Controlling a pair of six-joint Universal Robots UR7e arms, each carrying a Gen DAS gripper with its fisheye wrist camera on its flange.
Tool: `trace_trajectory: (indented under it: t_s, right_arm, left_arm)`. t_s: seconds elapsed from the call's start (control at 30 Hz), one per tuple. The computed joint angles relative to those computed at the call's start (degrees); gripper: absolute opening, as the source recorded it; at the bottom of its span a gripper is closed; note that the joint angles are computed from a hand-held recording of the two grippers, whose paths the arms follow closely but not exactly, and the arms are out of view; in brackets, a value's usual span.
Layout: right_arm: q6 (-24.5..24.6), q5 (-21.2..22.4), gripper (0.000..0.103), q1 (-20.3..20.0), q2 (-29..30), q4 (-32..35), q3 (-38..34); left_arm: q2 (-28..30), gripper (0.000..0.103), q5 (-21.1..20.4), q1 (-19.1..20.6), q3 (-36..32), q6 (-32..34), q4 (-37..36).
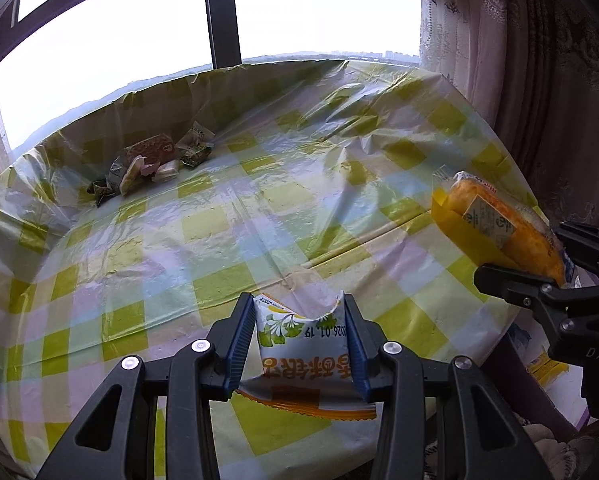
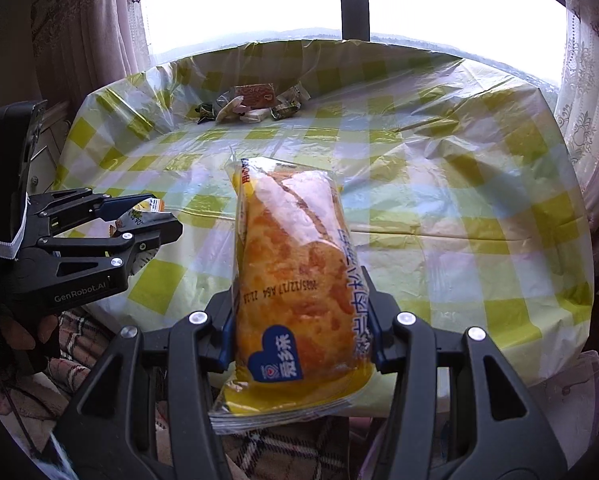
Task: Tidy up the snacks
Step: 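Carry the cake pack and biscuit bag over the white box with both grippers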
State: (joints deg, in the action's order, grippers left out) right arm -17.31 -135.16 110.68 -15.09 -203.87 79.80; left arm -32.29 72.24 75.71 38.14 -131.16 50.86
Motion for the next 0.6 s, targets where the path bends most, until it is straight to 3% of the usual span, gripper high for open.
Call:
trace_trajectory:
  t_s: [0.43,0.6]
  right_arm:
    - [3.41,-4.13,0.053,-0.91,-4.98,-10.33,11.45]
    - [3.56,-7.77,0.053,-1.04,-6.63,-14.50,15.52]
  left_arm:
    - [-2.07,0.044,-0.38,-3.95,10.38,7.14,-2.39]
    - [-2.15,0.044,0.82,-6.03,13.28,9.11,-1.41]
